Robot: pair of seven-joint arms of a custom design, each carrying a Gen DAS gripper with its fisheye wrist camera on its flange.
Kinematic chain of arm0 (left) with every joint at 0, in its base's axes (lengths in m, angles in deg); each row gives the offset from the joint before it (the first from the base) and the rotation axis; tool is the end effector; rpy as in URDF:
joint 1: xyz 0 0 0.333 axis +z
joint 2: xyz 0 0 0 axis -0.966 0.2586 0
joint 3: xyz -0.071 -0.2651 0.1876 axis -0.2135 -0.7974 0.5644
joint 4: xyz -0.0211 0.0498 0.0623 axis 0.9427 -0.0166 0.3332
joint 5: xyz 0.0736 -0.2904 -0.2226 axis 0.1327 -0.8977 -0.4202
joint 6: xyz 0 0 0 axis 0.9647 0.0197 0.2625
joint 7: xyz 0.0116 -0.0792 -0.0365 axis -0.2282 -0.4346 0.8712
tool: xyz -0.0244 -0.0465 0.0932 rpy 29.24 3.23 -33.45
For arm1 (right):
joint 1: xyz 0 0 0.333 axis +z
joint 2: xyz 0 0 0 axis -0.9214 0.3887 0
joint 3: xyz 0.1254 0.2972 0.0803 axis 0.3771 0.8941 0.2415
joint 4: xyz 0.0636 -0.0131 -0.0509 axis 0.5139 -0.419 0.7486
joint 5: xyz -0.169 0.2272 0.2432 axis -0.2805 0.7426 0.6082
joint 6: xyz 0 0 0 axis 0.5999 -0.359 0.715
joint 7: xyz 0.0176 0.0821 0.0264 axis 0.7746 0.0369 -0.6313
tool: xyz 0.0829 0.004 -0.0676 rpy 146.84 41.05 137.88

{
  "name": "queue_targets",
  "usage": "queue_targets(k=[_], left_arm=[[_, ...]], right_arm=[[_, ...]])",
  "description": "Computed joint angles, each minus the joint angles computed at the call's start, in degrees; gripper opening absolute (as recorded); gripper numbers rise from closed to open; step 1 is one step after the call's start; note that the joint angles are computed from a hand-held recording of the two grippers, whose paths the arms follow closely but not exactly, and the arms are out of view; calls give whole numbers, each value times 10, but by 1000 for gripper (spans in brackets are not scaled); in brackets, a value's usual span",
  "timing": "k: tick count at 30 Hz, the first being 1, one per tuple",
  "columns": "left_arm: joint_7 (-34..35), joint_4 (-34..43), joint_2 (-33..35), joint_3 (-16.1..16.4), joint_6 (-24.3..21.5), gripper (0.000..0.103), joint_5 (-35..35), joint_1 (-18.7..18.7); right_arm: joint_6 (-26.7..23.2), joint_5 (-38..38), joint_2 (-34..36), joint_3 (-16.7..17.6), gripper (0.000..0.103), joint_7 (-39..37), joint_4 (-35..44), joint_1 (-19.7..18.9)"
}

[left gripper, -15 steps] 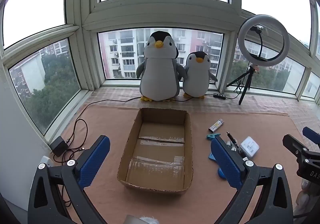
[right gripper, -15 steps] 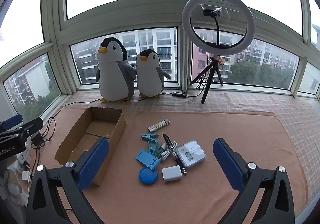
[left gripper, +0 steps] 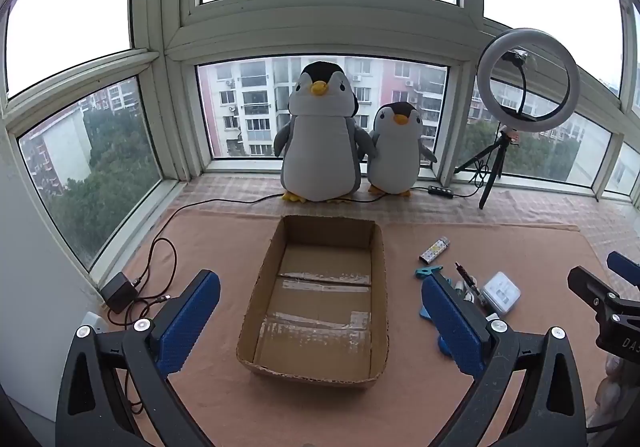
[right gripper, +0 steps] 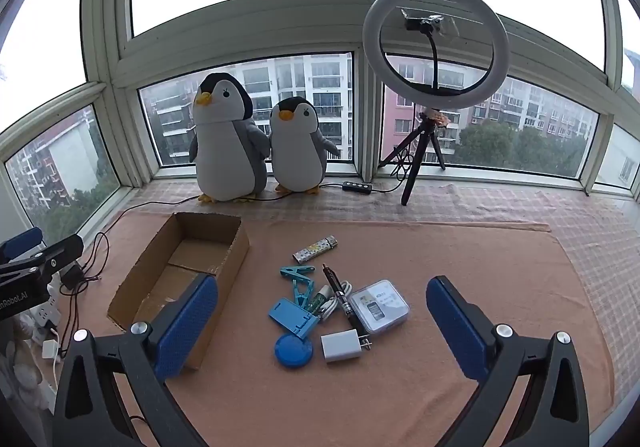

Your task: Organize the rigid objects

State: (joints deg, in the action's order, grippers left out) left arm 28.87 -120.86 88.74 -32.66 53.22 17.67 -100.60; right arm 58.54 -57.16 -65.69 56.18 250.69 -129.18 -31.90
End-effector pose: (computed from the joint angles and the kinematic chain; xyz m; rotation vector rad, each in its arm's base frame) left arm 0.6447 -0.3886 0.6511 -1.2835 2.0972 -1.0415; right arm 0.5122 0.3704 0.6504 -1.2913 2.0750 -0.9604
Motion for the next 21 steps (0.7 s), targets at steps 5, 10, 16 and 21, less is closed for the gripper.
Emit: queue_targets(k=[5, 10, 16, 21], left_arm=[[0, -1, 0, 0, 2, 102, 0, -1], [2, -2, 0, -2, 2, 102, -2, 1], [6, 0, 1, -2, -1, 102, -4, 1], [8, 8, 5, -2, -7, 102, -4, -1]], right_arm=[[-1, 1, 1, 0, 103, -2, 2, 1], [-2, 0, 3, 0, 103, -7, 3, 2], [-8, 2, 7, -1, 103, -11, 11, 5], [-9, 3, 8, -2, 103, -10, 13, 7]])
